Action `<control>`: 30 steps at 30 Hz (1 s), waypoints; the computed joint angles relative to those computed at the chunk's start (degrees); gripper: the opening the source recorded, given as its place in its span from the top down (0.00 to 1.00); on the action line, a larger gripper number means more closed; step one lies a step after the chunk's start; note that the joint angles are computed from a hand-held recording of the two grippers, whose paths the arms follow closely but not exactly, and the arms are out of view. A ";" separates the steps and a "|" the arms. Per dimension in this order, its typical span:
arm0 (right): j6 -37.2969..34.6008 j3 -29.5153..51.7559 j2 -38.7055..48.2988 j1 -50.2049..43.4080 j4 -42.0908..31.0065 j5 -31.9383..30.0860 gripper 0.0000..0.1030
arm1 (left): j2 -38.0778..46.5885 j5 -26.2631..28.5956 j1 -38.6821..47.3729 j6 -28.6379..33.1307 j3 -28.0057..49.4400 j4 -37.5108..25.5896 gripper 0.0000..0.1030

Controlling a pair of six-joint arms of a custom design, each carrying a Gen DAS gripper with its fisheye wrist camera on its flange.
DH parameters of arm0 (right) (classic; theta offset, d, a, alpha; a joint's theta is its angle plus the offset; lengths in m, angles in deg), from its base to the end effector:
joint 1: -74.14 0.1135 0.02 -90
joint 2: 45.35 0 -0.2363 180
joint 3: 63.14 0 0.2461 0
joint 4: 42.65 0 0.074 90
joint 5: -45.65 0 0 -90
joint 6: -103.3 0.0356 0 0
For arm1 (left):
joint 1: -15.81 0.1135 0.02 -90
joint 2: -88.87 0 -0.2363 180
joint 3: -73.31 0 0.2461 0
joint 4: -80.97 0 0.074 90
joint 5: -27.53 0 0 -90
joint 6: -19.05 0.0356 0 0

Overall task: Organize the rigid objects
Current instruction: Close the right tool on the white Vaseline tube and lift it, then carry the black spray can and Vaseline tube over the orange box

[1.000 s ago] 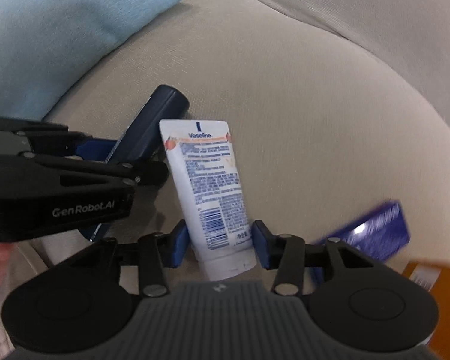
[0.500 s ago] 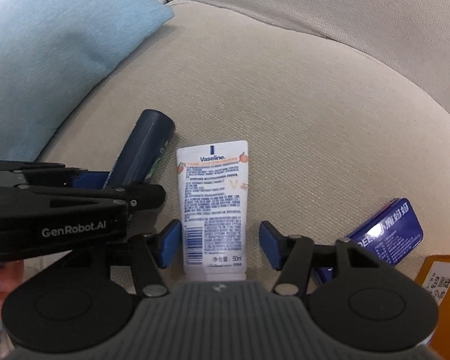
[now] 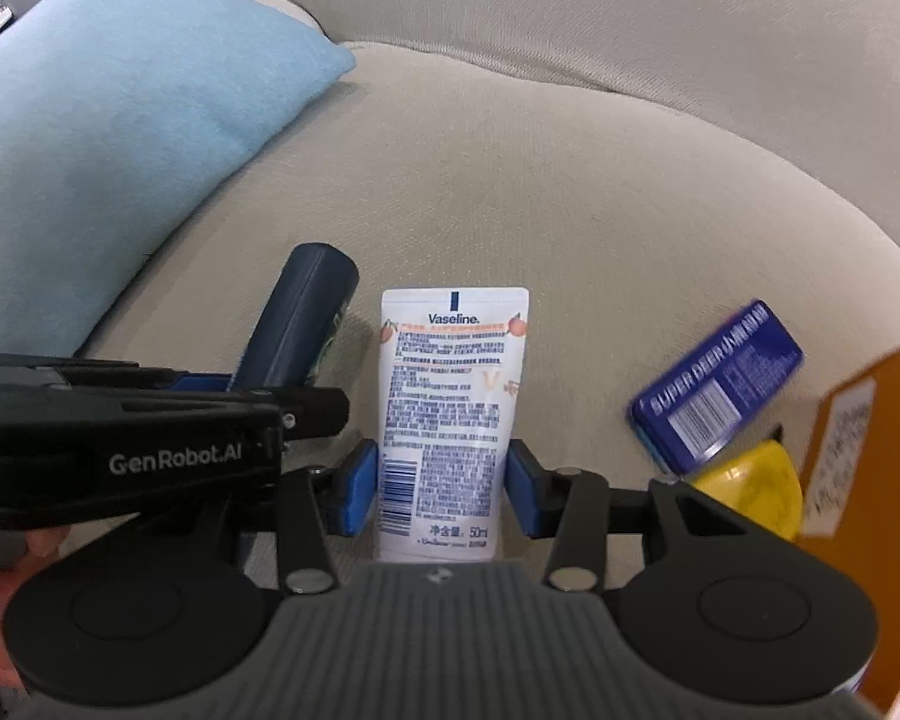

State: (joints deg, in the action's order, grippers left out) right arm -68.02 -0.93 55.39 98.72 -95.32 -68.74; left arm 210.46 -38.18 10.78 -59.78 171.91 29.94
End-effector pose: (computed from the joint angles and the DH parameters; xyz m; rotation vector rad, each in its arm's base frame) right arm 0.2252 0.1192 0.0860 -2.3136 1.7548 0.5666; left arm 0.3968 -0.0496 0.1163 0.4759 2.7466 -0.5778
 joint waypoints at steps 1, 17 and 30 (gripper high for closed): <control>-1.13 -0.08 -0.81 -1.05 -0.75 -0.38 0.54 | -1.42 0.40 0.03 -0.12 -1.15 -0.01 0.60; -23.99 30.04 4.82 -22.66 -36.28 -12.07 0.54 | -24.70 9.08 -5.96 4.27 -10.82 -4.58 0.60; -24.89 84.56 35.01 -29.36 -50.98 -14.14 0.54 | -32.89 3.52 -30.60 13.88 -13.68 -4.44 0.60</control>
